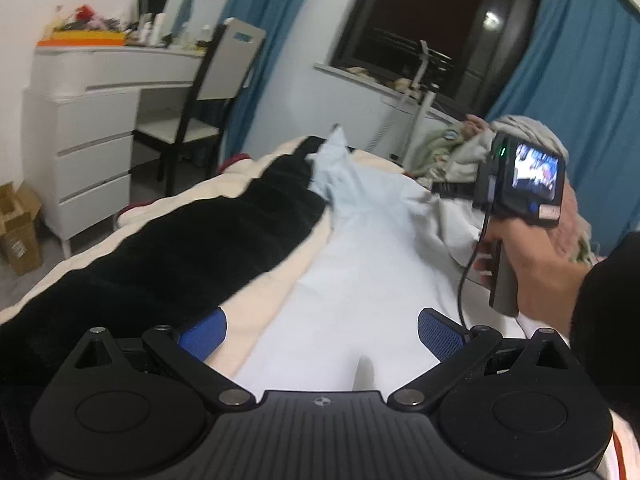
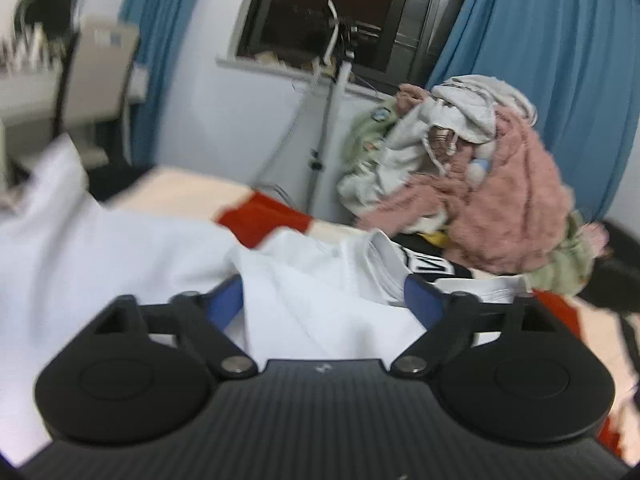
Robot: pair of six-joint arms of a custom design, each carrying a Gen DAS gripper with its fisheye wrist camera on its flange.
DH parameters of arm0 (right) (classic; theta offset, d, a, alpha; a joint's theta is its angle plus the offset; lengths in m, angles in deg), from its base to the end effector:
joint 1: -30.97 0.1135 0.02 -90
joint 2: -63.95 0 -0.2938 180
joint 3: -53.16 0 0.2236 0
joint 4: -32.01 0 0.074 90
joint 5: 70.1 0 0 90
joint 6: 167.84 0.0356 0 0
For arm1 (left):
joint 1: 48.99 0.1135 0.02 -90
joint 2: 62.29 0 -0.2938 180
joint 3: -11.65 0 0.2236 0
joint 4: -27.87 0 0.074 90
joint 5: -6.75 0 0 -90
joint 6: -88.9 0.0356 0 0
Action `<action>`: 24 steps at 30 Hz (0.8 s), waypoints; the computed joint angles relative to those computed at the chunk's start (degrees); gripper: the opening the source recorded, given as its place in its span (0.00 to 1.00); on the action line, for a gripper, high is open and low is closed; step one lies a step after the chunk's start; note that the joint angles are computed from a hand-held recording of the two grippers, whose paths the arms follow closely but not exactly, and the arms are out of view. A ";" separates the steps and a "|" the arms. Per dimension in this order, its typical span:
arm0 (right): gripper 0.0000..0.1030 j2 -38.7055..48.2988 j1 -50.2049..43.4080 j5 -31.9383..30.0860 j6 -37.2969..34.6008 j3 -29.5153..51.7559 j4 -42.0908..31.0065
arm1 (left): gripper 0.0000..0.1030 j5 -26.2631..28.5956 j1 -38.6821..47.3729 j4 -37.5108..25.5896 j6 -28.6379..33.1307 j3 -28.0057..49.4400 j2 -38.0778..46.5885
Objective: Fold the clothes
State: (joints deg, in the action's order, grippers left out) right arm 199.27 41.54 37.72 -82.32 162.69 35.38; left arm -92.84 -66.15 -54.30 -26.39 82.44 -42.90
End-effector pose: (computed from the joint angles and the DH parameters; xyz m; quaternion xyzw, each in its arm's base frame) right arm 0.5230 0.0865 0.1817 -0.0221 0.8253 -0.0994 0.5555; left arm -0.0211 0.0127 0.3300 -0.1026 0.8612 -0.1105 0.4853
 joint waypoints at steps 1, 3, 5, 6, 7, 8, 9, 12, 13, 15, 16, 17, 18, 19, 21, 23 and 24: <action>0.86 -1.95 -0.31 -1.55 1.75 -2.14 0.64 | 1.00 2.19 2.18 0.07 1.88 0.16 -0.10; 0.86 -6.56 -0.86 -2.56 4.04 -8.24 3.74 | 1.00 4.57 4.96 -0.21 4.01 0.76 -0.66; 0.86 -11.64 -1.80 -3.84 6.27 -14.60 6.63 | 1.00 6.07 6.88 -0.85 5.34 1.74 -0.90; 0.86 -15.06 -2.20 -4.45 7.23 -19.59 8.92 | 1.00 7.08 8.04 -1.09 6.24 2.31 -0.94; 0.86 -18.44 -2.63 -5.08 8.20 -24.26 10.94 | 1.00 8.38 9.55 -1.34 7.41 2.91 -1.05; 0.86 -21.83 -3.11 -5.71 9.08 -28.76 12.79 | 1.00 9.96 11.28 -1.78 8.85 3.63 -1.29; 0.86 -25.27 -3.69 -6.25 9.63 -33.30 14.67 | 1.00 11.47 12.81 -2.15 10.31 4.30 -1.52; 0.86 -36.59 -4.74 -6.64 10.71 -47.79 21.82 | 1.00 16.30 17.65 -3.83 15.20 6.59 -2.13; 0.86 -40.77 -4.97 -6.77 11.38 -52.10 22.58 | 1.00 18.11 19.35 -4.65 16.95 7.47 -2.40; 0.86 -50.66 -5.48 -7.04 13.38 -60.03 20.97 | 1.00 21.93 22.51 -6.28 20.18 9.10 -3.06; 0.86 -55.64 -5.75 -7.57 13.73 -63.44 19.40 | 0.99 24.10 24.24 -7.28 21.89 10.11 -3.52; 0.86 -61.13 -6.00 -8.07 13.88 -66.57 17.01 | 0.99 25.56 25.23 -8.35 23.06 11.36 -4.01; 0.86 -67.33 -5.96 -8.28 13.32 -69.56 13.64 | 0.99 26.35 25.42 -9.27 23.72 12.61 -4.48; 0.86 -72.94 -5.88 -8.44 12.42 -71.77 10.22 | 0.99 26.98 25.36 -10.37 24.27 13.98 -4.83; 0.86 -84.60 -5.34 -8.44 10.70 -75.37 2.56 | 0.99 27.27 24.67 -13.28 24.41 17.04 -5.14; 0.86 -95.05 -4.51 -8.01 10.95 -76.21 -7.51 | 0.99 27.00 23.83 -15.93 23.55 19.81 -5.31; 0.86 -99.04 -3.79 -7.68 11.60 -76.37 -11.53 | 0.99 27.06 23.84 -17.09 23.54 21.09 -5.33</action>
